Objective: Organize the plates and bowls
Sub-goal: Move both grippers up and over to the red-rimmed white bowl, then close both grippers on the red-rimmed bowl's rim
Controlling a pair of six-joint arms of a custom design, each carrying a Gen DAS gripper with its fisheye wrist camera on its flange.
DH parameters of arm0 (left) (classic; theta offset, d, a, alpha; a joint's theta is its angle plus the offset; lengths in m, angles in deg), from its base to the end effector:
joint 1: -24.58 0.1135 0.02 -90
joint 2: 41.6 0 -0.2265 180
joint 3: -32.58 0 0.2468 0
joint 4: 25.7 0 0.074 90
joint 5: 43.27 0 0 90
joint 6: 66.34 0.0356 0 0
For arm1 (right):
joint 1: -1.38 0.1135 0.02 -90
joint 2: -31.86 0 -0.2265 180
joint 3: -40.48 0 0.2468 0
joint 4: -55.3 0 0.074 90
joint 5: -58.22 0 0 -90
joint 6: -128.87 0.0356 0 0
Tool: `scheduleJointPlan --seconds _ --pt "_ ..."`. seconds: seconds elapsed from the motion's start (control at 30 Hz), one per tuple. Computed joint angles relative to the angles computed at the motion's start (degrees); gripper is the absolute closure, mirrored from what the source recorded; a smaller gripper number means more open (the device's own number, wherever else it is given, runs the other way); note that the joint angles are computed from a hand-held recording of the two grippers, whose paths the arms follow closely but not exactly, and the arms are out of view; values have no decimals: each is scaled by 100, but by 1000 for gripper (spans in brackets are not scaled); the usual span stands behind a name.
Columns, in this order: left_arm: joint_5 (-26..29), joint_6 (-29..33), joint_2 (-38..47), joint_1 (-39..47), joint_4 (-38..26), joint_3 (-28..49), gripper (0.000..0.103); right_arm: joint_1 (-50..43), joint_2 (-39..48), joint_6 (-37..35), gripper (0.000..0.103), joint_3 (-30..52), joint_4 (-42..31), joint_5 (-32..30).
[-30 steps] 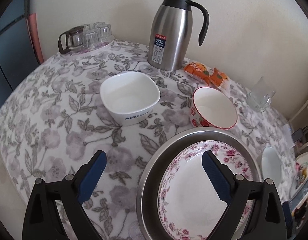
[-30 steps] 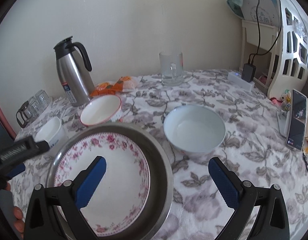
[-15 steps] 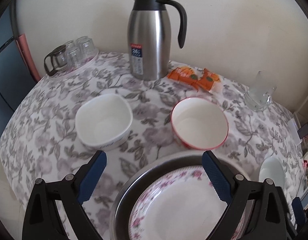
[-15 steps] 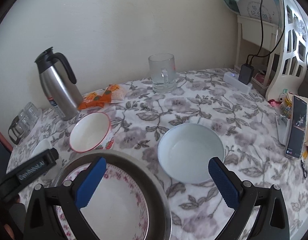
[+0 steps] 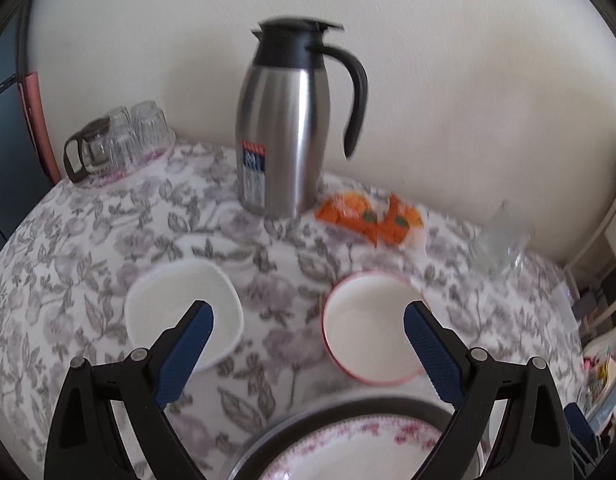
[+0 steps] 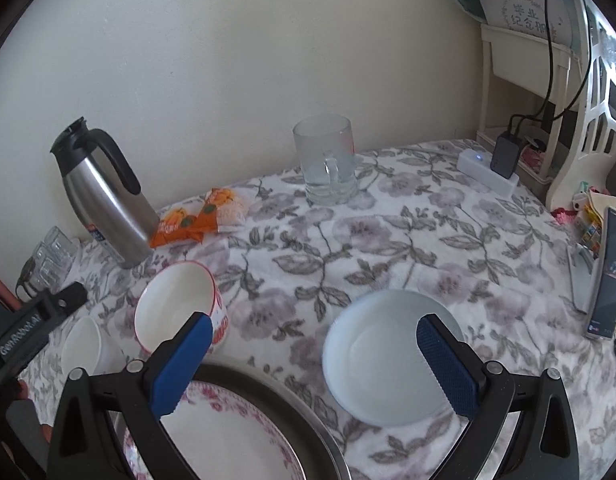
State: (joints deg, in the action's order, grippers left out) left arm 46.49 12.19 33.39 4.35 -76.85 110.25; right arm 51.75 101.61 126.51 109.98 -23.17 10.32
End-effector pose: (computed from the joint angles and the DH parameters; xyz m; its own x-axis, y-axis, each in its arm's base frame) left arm 0.2633 -0.0969 0.2618 -0.7566 0.0669 -0.6504 0.1966 0.9720 -0.1288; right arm 0.1511 0.1450 0.2264 -0.5132 0.5427 -0.6650 0.6049 0.7783 0.1684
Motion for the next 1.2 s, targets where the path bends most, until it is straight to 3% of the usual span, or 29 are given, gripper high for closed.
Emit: scheduleJointPlan --seconds 0.23,0.6,0.67,0.83,0.87,0.93,1.2 --pt "680 136 434 490 205 204 7 -525 -168 -1000 0 -432 1215 -394" --pt "1337 227 958 505 368 264 7 -999 471 -1974 3 -560 2846 -1056" --pt "1518 240 1128 493 283 377 7 -1093 551 -2026 15 -581 3002 -1198" --pt "1369 262 1490 306 172 534 8 -1222 733 -2182 23 -574 3295 -1372" --pt "1355 266 1537 287 171 545 11 -1229 777 -2232 25 -577 3399 -1395" --pt "1351 293 1614 260 179 560 26 -1250 883 -2326 29 -557 3552 -1481" --pt "1411 385 1899 240 232 624 44 -1328 1292 -2513 60 -497 3983 -1817"
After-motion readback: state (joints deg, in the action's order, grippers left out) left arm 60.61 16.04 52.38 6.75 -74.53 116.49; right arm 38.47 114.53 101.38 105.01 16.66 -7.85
